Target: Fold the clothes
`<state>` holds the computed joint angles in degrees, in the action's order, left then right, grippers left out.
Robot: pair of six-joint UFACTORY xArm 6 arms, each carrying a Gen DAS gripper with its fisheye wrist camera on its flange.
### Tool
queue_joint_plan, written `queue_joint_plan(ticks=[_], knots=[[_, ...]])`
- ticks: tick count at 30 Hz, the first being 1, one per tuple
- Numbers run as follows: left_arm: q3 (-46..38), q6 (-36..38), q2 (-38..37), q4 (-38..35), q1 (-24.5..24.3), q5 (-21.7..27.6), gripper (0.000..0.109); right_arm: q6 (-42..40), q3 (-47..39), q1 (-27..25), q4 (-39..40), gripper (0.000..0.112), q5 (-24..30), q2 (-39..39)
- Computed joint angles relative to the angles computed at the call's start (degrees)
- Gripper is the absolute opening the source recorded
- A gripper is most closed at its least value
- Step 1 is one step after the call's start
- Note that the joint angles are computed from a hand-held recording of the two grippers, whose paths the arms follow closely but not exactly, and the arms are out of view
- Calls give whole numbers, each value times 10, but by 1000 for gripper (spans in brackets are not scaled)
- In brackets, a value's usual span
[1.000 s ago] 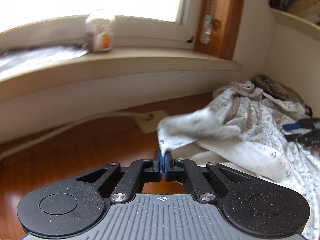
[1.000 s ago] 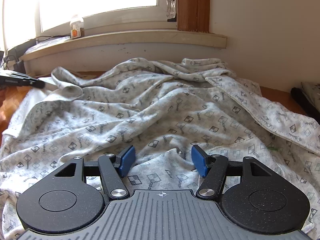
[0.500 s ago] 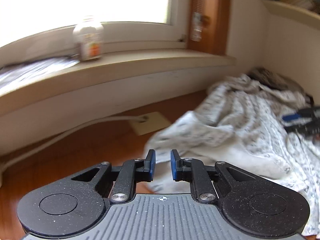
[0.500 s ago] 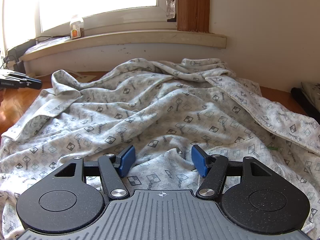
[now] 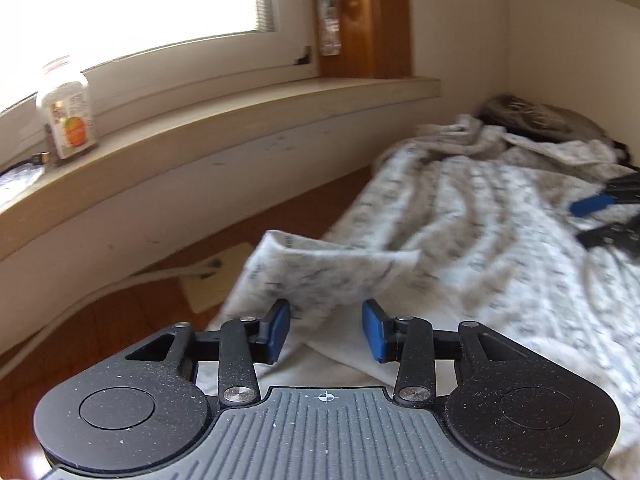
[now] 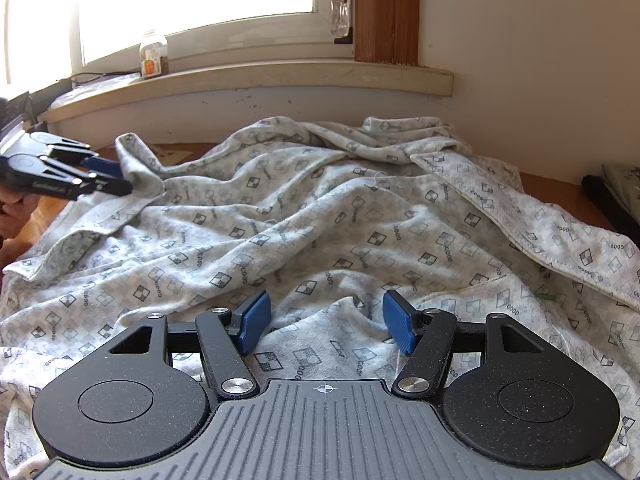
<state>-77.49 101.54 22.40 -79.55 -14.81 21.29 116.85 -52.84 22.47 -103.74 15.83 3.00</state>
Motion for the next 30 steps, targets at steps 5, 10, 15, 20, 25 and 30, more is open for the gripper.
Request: queue_joint_plan(ticks=[5, 10, 15, 20, 25, 30], knots=[[-16, -25, 8, -3, 30, 34, 0, 2, 0, 0, -1, 62, 0, 0], [-2, -17, -9, -9, 42, 39, 3, 3, 0, 0, -3, 63, -1, 0], [21, 32, -23, -23, 13, 27, 48, 1, -2, -1, -1, 64, -3, 2], [-18, 16, 18, 1, -32, -37, 60, 1, -2, -1, -2, 64, -3, 2], [-67, -44, 58, 39, -41, -74, 47, 3, -1, -1, -4, 64, -4, 1], [-78, -46, 61, 31, -22, -59, 9, 8, -1, -1, -8, 64, -4, 1]])
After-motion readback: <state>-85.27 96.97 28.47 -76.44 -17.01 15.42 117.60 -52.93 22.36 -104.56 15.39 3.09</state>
